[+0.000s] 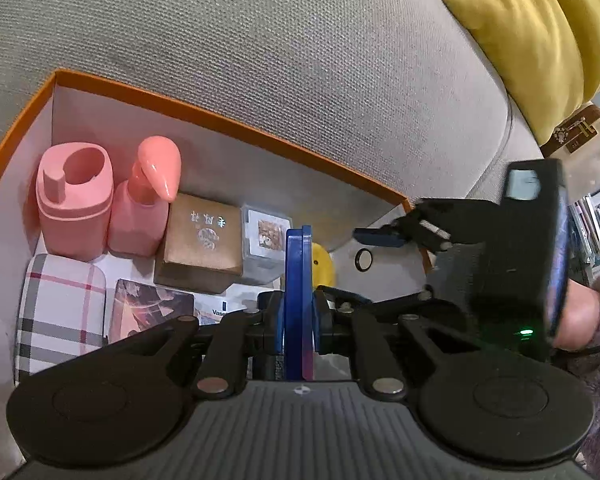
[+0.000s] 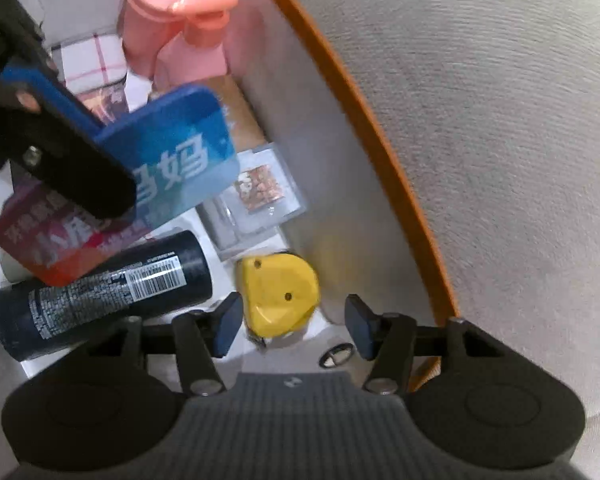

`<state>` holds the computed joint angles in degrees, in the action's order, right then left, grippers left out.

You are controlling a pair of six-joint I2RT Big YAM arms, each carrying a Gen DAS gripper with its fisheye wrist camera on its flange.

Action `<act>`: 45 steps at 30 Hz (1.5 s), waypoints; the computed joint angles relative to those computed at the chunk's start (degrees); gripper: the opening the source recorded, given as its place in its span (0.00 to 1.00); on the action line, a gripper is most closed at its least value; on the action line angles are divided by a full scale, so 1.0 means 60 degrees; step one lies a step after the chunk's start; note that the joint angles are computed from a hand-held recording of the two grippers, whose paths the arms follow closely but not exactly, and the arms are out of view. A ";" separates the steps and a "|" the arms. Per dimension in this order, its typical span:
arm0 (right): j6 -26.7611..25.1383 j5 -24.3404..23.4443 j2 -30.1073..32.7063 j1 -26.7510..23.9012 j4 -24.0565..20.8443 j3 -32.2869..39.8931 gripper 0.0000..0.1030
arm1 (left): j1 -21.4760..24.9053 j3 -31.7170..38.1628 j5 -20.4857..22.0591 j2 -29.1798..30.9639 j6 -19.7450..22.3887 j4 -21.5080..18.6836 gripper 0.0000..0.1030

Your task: Organize rigid objects

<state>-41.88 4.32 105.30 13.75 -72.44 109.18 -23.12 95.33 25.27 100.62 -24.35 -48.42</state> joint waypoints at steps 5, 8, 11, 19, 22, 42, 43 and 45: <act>0.0612 -0.0093 -0.0595 -0.0185 0.0399 -0.0387 0.52 | -0.0111 0.0256 0.0624 0.0182 -0.0224 -0.0285 0.14; 0.1084 -0.0208 -0.1184 -0.0274 0.0950 -0.0860 0.50 | -0.0266 0.0463 0.1103 0.0391 -0.0548 -0.0603 0.14; 0.1443 -0.0257 -0.1711 -0.0301 0.1520 -0.1247 0.50 | -0.0499 0.1066 0.1010 0.0880 -0.0358 -0.1600 0.14; 0.1987 -0.0263 -0.2114 -0.0381 0.1762 -0.1510 0.49 | -0.0727 0.2383 0.1443 0.2065 -0.0289 -0.3274 0.14; 0.2176 -0.0310 -0.1980 -0.0421 0.1739 -0.1472 0.49 | -0.0847 0.2920 0.1168 0.2410 -0.0117 -0.3962 0.16; 0.3109 -0.0264 -0.2643 -0.0031 0.0552 -0.1272 0.55 | -0.0645 0.0673 -0.0751 -0.0361 0.0912 -0.2096 0.29; 0.3318 -0.0394 -0.2685 -0.0011 0.0407 -0.1211 0.56 | -0.0625 0.0386 -0.1007 -0.0695 0.1033 -0.1832 0.29; 0.3759 -0.0639 -0.2714 0.0038 0.0124 -0.1071 0.57 | -0.0634 -0.0006 -0.1468 -0.1136 0.1218 -0.1388 0.29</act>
